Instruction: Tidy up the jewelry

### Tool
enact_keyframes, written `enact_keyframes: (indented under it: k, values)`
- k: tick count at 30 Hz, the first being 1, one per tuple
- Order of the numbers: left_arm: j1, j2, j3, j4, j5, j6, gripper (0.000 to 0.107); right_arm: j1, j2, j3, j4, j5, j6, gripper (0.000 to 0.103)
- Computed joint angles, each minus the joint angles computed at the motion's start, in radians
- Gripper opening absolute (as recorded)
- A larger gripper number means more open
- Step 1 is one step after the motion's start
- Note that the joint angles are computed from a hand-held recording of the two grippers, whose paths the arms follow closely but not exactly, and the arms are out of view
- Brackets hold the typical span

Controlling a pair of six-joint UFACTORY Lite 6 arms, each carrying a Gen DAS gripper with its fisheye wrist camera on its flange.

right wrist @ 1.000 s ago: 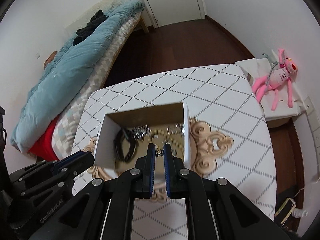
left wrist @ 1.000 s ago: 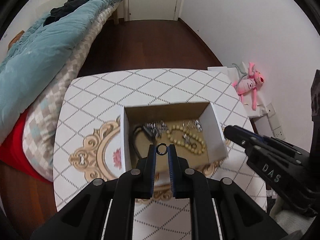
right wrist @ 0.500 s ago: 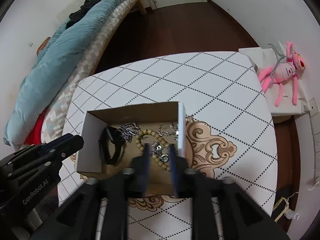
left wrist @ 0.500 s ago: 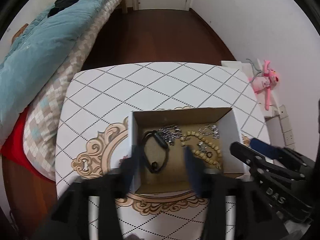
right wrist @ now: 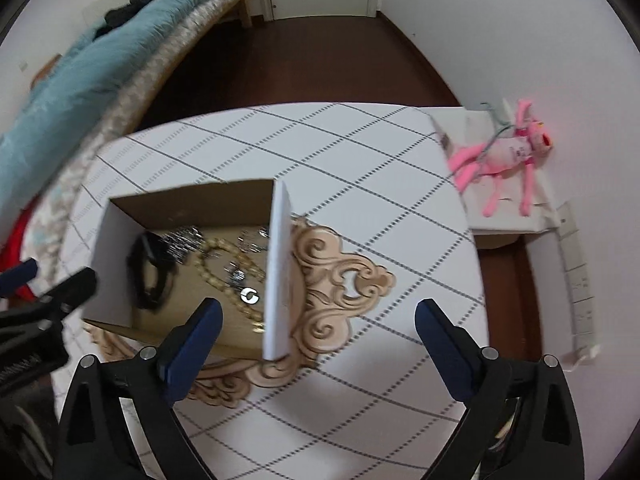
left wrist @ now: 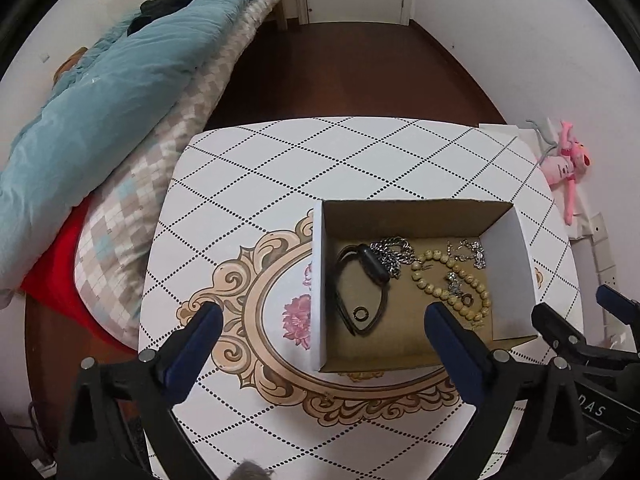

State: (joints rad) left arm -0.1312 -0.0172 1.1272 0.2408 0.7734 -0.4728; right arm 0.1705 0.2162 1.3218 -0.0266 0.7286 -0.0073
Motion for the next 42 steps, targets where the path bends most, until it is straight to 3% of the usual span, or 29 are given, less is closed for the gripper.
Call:
enact_keyframes:
  k: [11,19,25,31,42]
  values:
    - [-0.014,-0.089,-0.064,0.028,0.016,-0.043,0.103,0.009,-0.075,-0.064,-0.052,-0.011,0.055,0.103]
    - [-0.073,-0.274,-0.075,0.05,0.12,-0.086,0.103,0.002,-0.274,-0.153,-0.038,0.028,0.048,0.103]
    - [-0.216,-0.418,-0.025,0.138,0.284,-0.21,0.103,-0.023,-0.5,-0.196,0.005,0.125,0.006,0.103]
    - [-0.427,-0.495,0.071,0.241,0.471,-0.34,0.103,-0.066,-0.672,-0.126,0.055,0.275,-0.059,0.103]
    - [-0.936,-0.525,0.269,0.439,0.855,-0.637,0.103,-0.187,-0.776,0.127,0.164,0.532,-0.177,0.103]
